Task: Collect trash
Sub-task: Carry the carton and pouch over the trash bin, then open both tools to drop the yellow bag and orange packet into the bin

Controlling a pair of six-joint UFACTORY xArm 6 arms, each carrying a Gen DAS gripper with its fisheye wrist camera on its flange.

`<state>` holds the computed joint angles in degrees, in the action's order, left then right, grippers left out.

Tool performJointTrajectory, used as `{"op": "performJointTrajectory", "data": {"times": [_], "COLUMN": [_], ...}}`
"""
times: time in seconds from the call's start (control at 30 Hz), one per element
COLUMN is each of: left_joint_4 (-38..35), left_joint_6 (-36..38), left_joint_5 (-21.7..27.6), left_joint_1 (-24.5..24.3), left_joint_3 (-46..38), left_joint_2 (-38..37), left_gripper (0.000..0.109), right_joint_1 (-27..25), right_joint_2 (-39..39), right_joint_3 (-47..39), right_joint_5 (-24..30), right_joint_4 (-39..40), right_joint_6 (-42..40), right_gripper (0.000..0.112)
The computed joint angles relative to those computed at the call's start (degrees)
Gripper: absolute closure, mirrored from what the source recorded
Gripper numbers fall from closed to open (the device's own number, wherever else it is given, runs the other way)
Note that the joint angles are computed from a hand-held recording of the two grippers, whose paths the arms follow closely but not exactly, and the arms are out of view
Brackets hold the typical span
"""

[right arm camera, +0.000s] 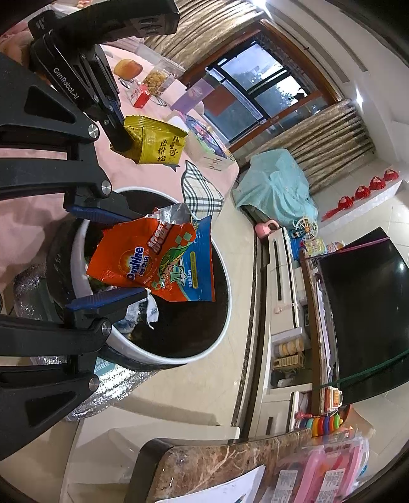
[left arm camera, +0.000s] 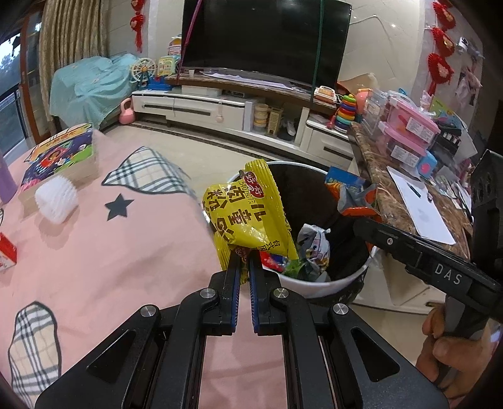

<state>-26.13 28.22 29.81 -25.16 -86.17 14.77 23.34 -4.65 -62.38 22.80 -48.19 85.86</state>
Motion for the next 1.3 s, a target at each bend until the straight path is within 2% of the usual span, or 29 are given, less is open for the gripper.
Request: {"op": "performJointTrajectory", "data": {"times": [0.6,1.07,1.2,1.3], "left_joint_4": [4.9,5.4,5.3,6.0], "left_joint_6": [-4.0,-4.3,-4.0,-4.4], "left_joint_5": [2.5,5.1,6.2,5.1], "left_joint_1": [-1.9,-2.2,-2.3,-2.3], "left_joint_3": [-7.8,-11.3,-12.0,-11.1], "left_joint_2": [6.5,9.0,9.4,8.7], "left_gripper": [0.103,0.103,0.098,0.08], "right_joint_1": [-2.9,-3.9,-4.0,-3.9], "right_joint_2": [1.7,3.3,3.6,3.7], "right_joint_3": [-1.1,-2.0,-2.5,-3.1], "right_joint_5": [-0.7,-1.3,-0.9,0.1], "right_joint_4": [7.2,12.2,13.6,13.6], "right_joint_6": [-7.1,-11.3,-12.7,-12.8], "right_gripper": [0.073,0.071,0.07,0.069]}}
